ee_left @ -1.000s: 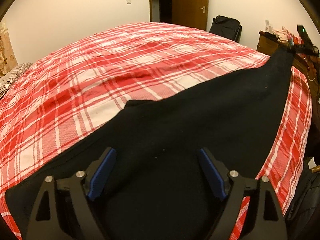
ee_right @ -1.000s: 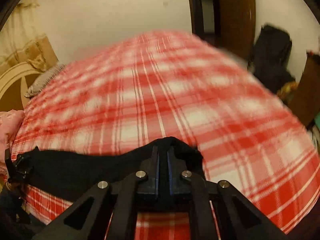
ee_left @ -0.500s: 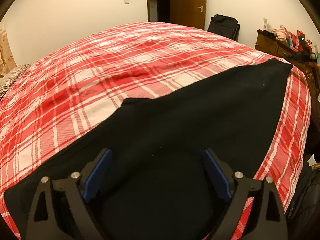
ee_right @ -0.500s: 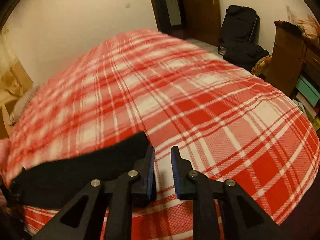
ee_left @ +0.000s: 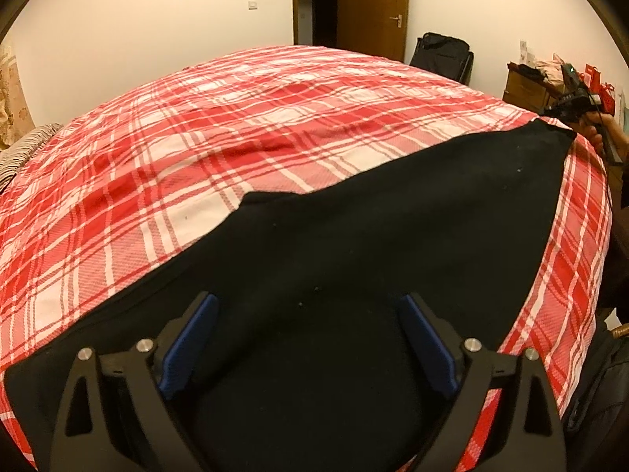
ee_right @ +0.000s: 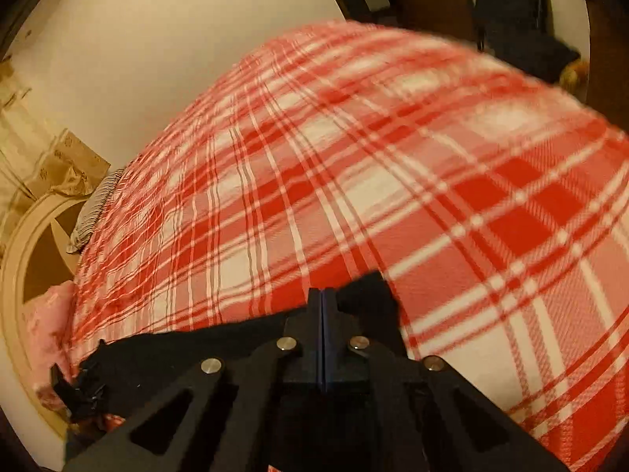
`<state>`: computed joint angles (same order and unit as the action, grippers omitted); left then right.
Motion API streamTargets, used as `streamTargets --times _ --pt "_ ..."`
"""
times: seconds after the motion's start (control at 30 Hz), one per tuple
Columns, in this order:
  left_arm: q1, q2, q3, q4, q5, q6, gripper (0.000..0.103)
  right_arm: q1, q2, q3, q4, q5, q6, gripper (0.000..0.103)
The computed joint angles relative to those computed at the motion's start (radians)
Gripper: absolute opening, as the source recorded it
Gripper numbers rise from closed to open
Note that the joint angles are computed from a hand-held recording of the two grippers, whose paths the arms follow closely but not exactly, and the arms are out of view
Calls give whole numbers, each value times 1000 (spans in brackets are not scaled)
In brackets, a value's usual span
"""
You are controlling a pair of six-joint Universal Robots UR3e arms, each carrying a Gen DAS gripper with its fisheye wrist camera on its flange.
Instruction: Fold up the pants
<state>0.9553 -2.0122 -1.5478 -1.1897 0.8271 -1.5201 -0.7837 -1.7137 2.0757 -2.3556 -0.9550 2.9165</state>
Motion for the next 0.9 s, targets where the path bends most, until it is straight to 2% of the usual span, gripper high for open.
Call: streamTargets --times 0.07,0.17,0.33,0.37,0.4,0.43,0.47,0.53,0.63,0.7,0.77,0.9 --pt "-3 -2 5 -3 3 -1 98 8 -3 10 -60 -12 36 0" --pt "-2 -1 0 1 0 -1 98 42 43 -12 -128 -115 81 0" --pt "-2 1 -8 12 -2 -4 98 28 56 -38 -71 -125 73 4" --pt "-2 1 -7 10 -2 -4 99 12 32 -34 -44 -115 54 19" --pt "-2 1 -7 9 -2 -3 99 16 21 -39 -27 -125 34 45" --pt "-2 1 -7 8 -1 -3 99 21 19 -43 -18 -135 26 50" --pt "-2 2 -8 9 -1 -3 99 19 13 -46 -3 -129 14 50" --pt "-2 2 -9 11 -1 -4 99 17 22 -60 23 -115 -3 50" --pt "-1 2 -8 10 -2 -3 99 47 58 -80 23 -148 9 50" --pt "-1 1 -7 8 -2 -3 99 61 97 -101 43 -156 11 39" --pt "-1 1 -7 8 -2 -3 99 78 110 -100 12 -196 27 4" --pt "-1 2 -8 9 -2 -3 99 44 35 -44 -78 -124 22 4"
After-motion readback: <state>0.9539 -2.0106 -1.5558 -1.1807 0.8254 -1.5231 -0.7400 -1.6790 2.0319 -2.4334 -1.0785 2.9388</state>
